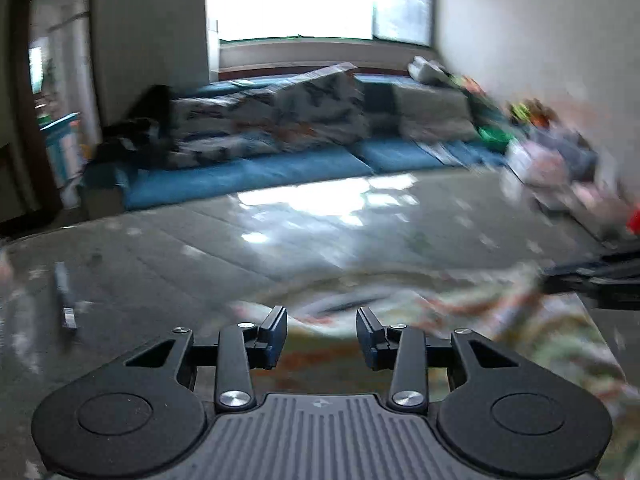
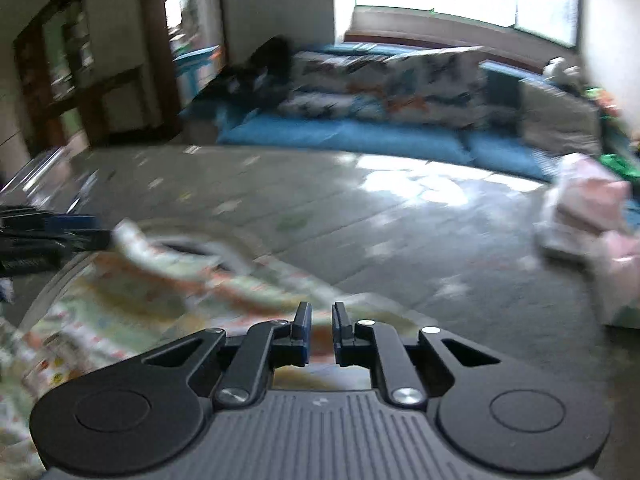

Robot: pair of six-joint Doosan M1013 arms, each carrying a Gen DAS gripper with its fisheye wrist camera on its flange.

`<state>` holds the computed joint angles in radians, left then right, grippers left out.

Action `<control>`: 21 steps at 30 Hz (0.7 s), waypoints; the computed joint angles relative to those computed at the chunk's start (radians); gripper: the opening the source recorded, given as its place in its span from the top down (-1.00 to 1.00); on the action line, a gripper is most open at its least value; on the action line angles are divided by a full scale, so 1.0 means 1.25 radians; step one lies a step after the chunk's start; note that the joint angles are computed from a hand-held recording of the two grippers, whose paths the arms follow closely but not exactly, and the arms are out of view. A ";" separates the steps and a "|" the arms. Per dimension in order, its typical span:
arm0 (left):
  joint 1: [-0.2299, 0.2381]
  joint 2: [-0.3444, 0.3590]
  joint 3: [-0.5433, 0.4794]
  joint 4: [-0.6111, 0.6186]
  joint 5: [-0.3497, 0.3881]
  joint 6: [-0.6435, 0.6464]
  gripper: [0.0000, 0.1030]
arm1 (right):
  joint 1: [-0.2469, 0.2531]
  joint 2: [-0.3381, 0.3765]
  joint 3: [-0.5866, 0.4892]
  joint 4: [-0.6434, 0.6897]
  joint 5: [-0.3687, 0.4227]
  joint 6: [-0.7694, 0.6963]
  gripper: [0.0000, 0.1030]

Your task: Fold clothes

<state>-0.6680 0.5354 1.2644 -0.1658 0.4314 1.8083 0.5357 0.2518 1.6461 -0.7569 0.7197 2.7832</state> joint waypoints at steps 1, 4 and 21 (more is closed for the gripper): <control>-0.005 0.002 -0.001 -0.012 0.012 0.028 0.21 | 0.000 0.008 -0.007 0.011 -0.009 -0.019 0.80; -0.017 0.019 -0.019 -0.004 0.048 0.047 0.21 | 0.000 0.031 -0.031 0.042 -0.032 -0.070 0.80; -0.024 0.026 -0.019 0.032 0.020 -0.005 0.09 | -0.023 0.075 -0.084 0.116 -0.101 -0.150 0.76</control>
